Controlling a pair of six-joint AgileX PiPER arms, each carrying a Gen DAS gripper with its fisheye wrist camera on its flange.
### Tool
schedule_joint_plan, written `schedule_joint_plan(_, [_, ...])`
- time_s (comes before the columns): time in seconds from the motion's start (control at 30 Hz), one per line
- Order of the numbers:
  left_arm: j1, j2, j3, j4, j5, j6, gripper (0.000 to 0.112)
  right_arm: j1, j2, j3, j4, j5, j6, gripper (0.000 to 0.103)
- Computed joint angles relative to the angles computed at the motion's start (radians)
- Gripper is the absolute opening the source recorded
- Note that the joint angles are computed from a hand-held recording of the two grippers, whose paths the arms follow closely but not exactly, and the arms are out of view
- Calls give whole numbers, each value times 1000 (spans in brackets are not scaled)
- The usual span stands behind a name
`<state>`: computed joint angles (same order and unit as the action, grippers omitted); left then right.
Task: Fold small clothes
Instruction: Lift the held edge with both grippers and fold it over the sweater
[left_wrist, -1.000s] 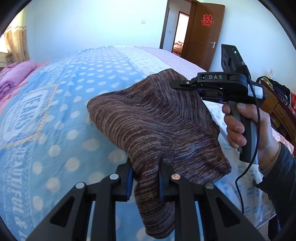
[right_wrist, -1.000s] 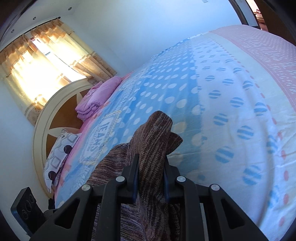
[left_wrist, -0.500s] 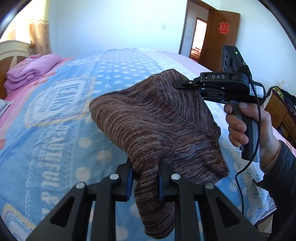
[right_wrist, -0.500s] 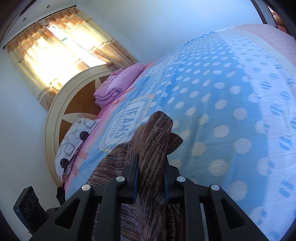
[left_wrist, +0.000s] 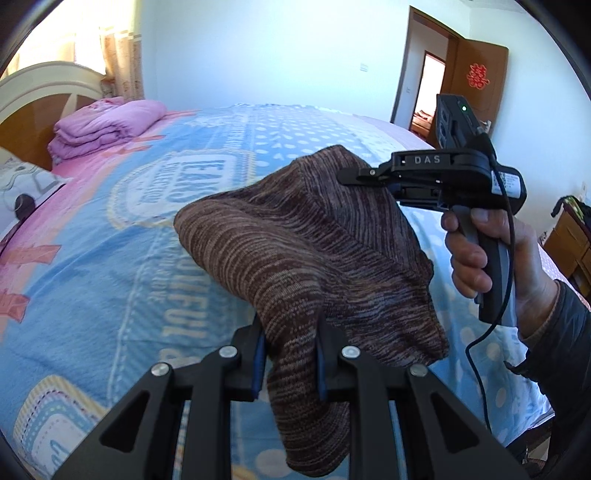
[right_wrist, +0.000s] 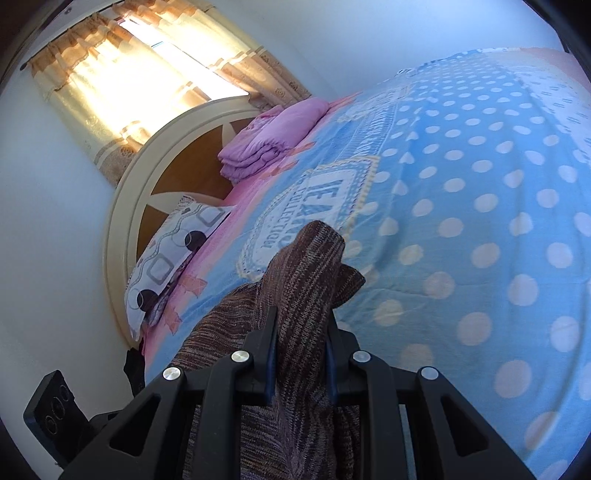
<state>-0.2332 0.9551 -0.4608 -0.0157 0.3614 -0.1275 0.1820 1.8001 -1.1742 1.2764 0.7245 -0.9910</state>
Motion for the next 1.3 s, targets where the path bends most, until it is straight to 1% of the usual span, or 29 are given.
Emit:
schedule_joint_plan(0.17, [125,-64,36,-160,36,207,22,77,26,-34,-11,-34,37,21])
schedule_joint_plan(0.3, [210,-105,58,-257,64,333,22,131,51,-66,-21,-53,59,21])
schedule_joint_plan(0.43, [276,-141,80,-305,92,402,22,175,94,-112,-38,-64,97,21])
schedule_joint_plan(0.47, [315,-141,80,-354,104,471,22,186,102,-122,-45,-68,105,21])
schedule_joint_plan(0.6, [424,-151,102,-475,138,644,22,224,137,-164,-80,-73,140,21])
schedule_joint_plan(0.77, [557,-128,140,-618,163,871,22,261,188,-219,-131,-87,200,21])
schedule_joint_plan(1.0, [657,-118,173,-718,197,1044,22,284,238,-259,-170,-97,245,21])
schedule_joint_plan(1.13, [725,-126,191,-762,238,1129,22,289,255,-283,-184,-87,263,21])
schedule_joint_plan(1.2, [781,-133,199,-787,276,1188,22,294,256,-289,-189,-79,265,21])
schedule_joint_plan(1.27, [817,-126,207,-808,290,1237,22,302,258,-296,-199,-78,266,21])
schedule_joint_plan(1.3, [811,-128,212,-804,285,1230,22,307,260,-299,-210,-85,273,21])
